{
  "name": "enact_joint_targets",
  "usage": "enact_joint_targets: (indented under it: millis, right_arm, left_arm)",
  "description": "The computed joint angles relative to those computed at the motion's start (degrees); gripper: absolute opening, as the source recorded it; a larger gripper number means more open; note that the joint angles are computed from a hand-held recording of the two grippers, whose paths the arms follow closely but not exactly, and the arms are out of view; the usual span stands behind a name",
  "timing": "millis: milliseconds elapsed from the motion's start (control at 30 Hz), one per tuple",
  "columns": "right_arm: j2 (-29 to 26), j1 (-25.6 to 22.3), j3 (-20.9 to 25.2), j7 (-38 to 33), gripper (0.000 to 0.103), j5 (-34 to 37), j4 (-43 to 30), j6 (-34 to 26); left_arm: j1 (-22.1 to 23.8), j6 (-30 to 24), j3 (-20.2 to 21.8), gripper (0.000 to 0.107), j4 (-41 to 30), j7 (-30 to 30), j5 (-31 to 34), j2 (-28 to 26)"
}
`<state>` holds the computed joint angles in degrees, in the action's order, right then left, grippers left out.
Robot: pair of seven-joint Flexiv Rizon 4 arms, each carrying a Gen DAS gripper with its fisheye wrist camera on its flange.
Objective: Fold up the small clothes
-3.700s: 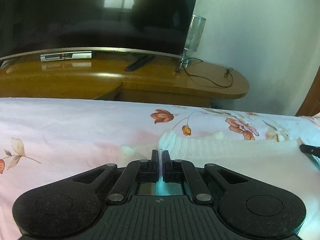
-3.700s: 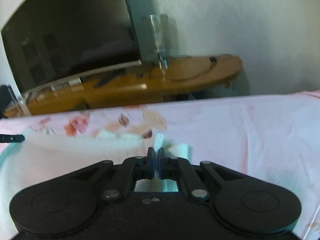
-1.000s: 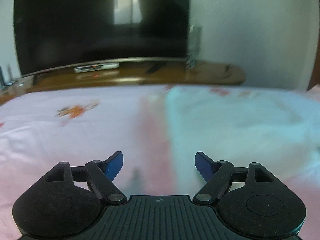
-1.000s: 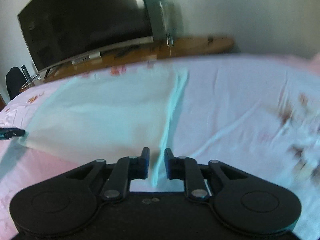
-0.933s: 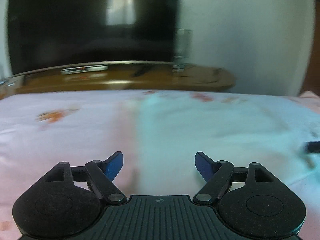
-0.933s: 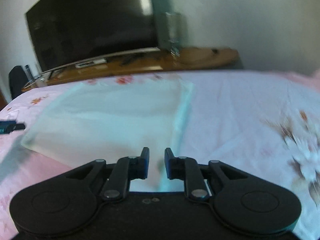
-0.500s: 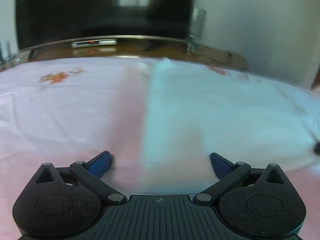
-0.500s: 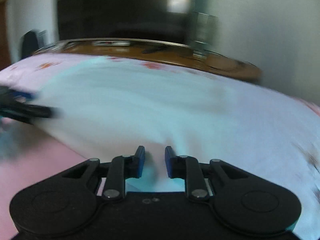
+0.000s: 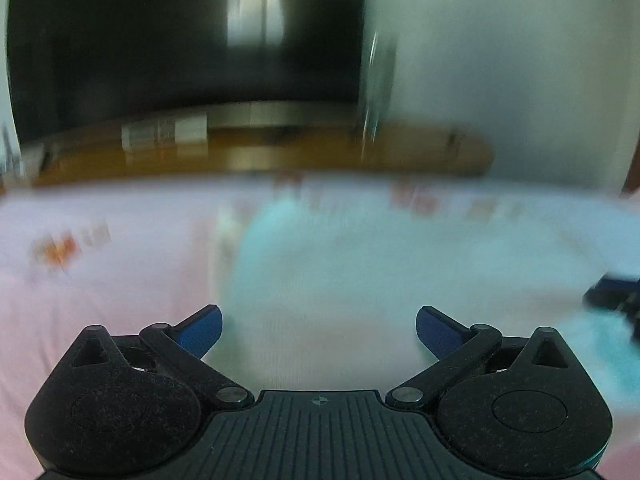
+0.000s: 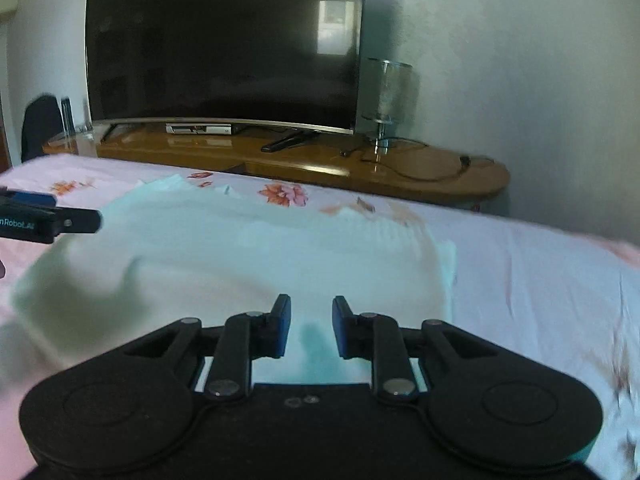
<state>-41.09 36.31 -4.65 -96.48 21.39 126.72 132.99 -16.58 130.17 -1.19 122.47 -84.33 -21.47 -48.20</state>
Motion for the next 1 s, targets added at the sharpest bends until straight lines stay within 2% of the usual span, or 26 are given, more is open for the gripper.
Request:
enact_joint_targets:
  millis: [33, 67, 100, 133, 167, 200, 300, 433, 500, 533, 567, 700, 800, 900, 933, 1000]
  right_arm:
    - [0.0, 1.8, -2.4, -0.6, 0.023, 2.8, -1.4, -4.4]
    - [-1.3, 2.0, -3.4, -0.3, 0.024, 4.0, -2.8, -7.3]
    - [-1.4, 0.7, -2.7, 2.0, 0.025, 2.1, -2.3, -6.5]
    - [-1.5, -0.6, -2.4, 4.6, 0.025, -1.4, -0.7, -4.6]
    - [-0.9, -0.3, -2.6, 3.8, 0.025, -1.2, -0.2, -5.0]
    - [-0.8, 0.0, -2.6, 2.3, 0.026, -0.4, -0.4, -5.2]
    - [-1.4, 2.7, -5.2, 2.5, 0.027, -0.9, 0.8, -3.8]
    - [-0.7, 1.8, -3.9, 2.4, 0.029, 0.4, 0.1, -4.6]
    - [-0.3, 2.1, -4.4, 4.5, 0.036, -0.7, 0.4, -3.4]
    - [0.2, 1.1, -2.8, 4.6, 0.043, -0.8, 1.0, -1.9]
    - [0.9, -0.3, -0.7, 4.4, 0.045, -0.8, 1.6, -0.1]
    - [3.3, -1.5, 1.6, 6.2, 0.045, -3.2, 4.9, 3.5]
    - [5.5, -2.2, 3.4, 7.2, 0.044, -2.9, 7.0, 4.5]
    - [7.4, -3.0, 4.9, 9.3, 0.043, -3.3, 9.6, 6.2]
    - [7.9, -3.2, 5.4, 9.8, 0.04, -3.3, 10.3, 6.4]
    - [8.9, -3.1, 6.1, 10.8, 0.031, -3.1, 11.7, 6.7]
  left_arm:
    - [-1.8, -2.5, 2.2, 0.103, -0.7, 0.2, -0.6, -0.1]
    - [-1.9, -1.3, 3.6, 0.103, -1.0, -2.7, 2.5, -0.8]
    - [-0.5, 2.4, 3.4, 0.103, -0.8, -5.6, 6.1, -2.1]
    - [0.2, 2.4, 2.6, 0.103, -0.4, -4.9, 5.9, -1.8]
    - [1.7, 3.6, -0.1, 0.103, 0.2, -2.0, 3.8, -1.8]
    - [2.3, 4.1, -1.0, 0.103, 0.4, -1.4, 3.4, -2.0]
    - [1.2, 3.7, -0.7, 0.103, 0.0, -0.9, 1.9, -2.0]
    - [1.5, 3.2, -0.6, 0.103, -0.1, -0.6, 1.8, -1.9]
    - [1.5, 3.0, -0.5, 0.103, 0.3, -0.6, 1.5, -1.6]
    - [1.1, 2.8, -0.3, 0.103, 0.6, -0.5, 0.9, -1.3]
    - [0.2, 2.7, 0.2, 0.103, 1.1, -0.3, -0.4, -0.8]
    - [-2.2, 2.9, 1.0, 0.103, 4.8, -1.4, -5.7, 1.7]
    - [3.1, 11.2, -2.1, 0.103, 12.6, -11.4, 1.2, 4.1]
    - [8.7, 17.0, -3.7, 0.102, 19.6, -20.8, 9.2, 5.1]
    - [12.2, 18.9, -5.0, 0.089, 21.7, -25.6, 13.9, 4.6]
    - [19.1, 21.8, -7.3, 0.075, 24.0, -34.2, 23.2, 2.0]
